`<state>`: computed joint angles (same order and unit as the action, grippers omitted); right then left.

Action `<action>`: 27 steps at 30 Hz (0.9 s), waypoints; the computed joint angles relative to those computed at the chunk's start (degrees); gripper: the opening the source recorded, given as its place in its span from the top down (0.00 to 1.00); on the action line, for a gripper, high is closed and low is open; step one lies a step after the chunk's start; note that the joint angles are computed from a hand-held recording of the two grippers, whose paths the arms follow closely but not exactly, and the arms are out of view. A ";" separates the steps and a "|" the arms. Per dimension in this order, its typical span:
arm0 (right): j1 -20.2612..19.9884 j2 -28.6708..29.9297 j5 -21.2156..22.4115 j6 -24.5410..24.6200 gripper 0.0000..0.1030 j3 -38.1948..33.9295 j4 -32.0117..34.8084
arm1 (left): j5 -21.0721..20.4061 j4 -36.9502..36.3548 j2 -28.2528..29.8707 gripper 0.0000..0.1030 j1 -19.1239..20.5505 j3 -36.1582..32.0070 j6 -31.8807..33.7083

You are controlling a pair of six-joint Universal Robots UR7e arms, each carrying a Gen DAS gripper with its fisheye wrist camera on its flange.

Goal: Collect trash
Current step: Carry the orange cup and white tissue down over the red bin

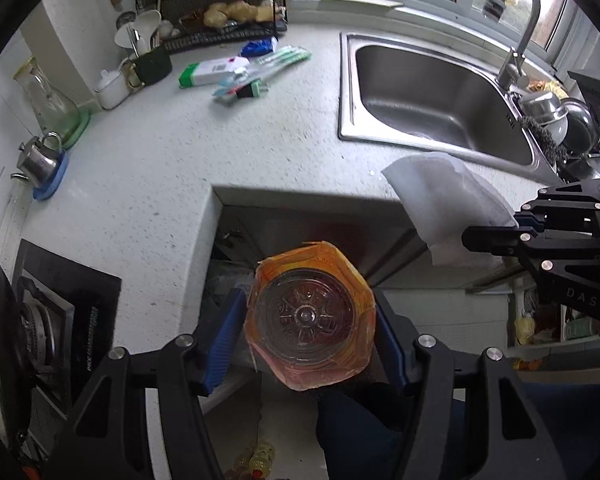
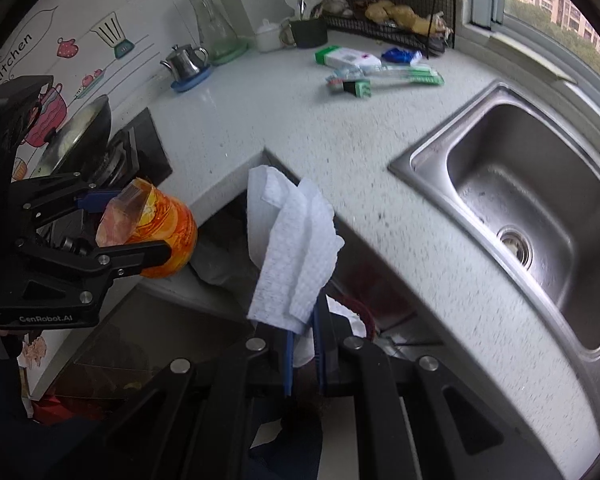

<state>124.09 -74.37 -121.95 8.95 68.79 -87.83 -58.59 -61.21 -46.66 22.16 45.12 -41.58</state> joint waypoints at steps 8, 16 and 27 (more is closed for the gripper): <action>-2.68 -1.28 1.66 2.80 0.93 5.62 0.20 | -3.76 -2.94 -2.52 0.42 1.78 8.85 -3.36; -7.11 -2.08 3.37 2.30 0.93 14.80 -4.40 | -6.05 -12.39 -6.15 0.42 5.06 23.85 -2.52; -17.87 -1.79 1.51 -6.13 0.93 31.55 -21.64 | -6.61 -33.80 -6.29 0.42 11.86 44.96 2.69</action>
